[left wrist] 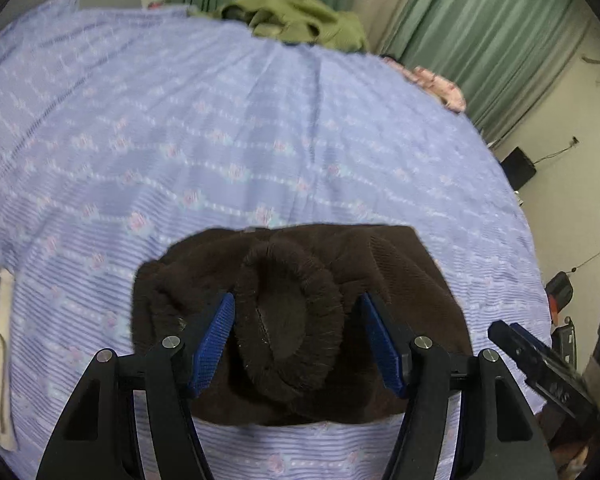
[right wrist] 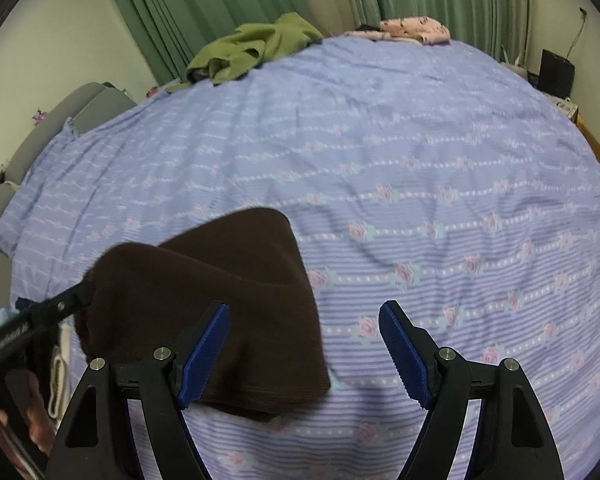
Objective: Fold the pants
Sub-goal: 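Grasp the ribbed waistband end of the folded pants with the left tool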
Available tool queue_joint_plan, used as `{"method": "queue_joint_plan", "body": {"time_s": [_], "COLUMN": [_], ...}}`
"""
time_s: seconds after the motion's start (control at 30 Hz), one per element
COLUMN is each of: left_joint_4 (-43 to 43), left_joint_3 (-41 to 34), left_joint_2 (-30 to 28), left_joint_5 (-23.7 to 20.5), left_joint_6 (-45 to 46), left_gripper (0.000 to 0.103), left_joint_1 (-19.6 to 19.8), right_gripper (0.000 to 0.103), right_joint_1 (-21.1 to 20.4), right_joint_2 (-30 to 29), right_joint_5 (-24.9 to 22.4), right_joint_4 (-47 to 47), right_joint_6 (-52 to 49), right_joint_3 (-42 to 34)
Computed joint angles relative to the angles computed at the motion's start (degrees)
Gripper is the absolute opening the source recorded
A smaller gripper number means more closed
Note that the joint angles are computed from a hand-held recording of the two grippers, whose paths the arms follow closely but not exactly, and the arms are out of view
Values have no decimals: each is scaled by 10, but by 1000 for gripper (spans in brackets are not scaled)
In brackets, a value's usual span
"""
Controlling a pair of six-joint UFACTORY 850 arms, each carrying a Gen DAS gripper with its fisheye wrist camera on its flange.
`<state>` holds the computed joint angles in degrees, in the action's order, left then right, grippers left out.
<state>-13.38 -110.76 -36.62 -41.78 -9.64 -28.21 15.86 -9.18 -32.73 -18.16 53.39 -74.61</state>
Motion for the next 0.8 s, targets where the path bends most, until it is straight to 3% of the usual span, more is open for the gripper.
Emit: {"method": "queue_joint_plan", "body": {"time_s": [0.07, 0.2, 0.3, 0.37, 0.53, 0.8], "left_joint_4": [-20, -70, -6, 53, -28, -58], "left_joint_3": [8, 95, 140, 147, 151, 134], "left_joint_2": [3, 73, 108, 105, 94, 70], "left_joint_5": [-1, 61, 82, 69, 57, 29], "left_joint_6": [17, 49, 0, -45, -4, 38], "left_gripper": [21, 21, 29, 40, 51, 45], "left_joint_1": [1, 12, 17, 19, 33, 25], "right_gripper": [78, 78, 78, 78, 78, 78], "right_joint_1": [-2, 4, 14, 19, 28, 25], "right_joint_2": [-3, -4, -2, -6, -20, -30], "right_joint_5": [7, 16, 27, 27, 19, 10], "right_joint_4": [13, 15, 7, 13, 39, 73], "right_joint_6": [-9, -20, -19, -32, -64, -83], "right_joint_3": [2, 2, 4, 2, 0, 4]}}
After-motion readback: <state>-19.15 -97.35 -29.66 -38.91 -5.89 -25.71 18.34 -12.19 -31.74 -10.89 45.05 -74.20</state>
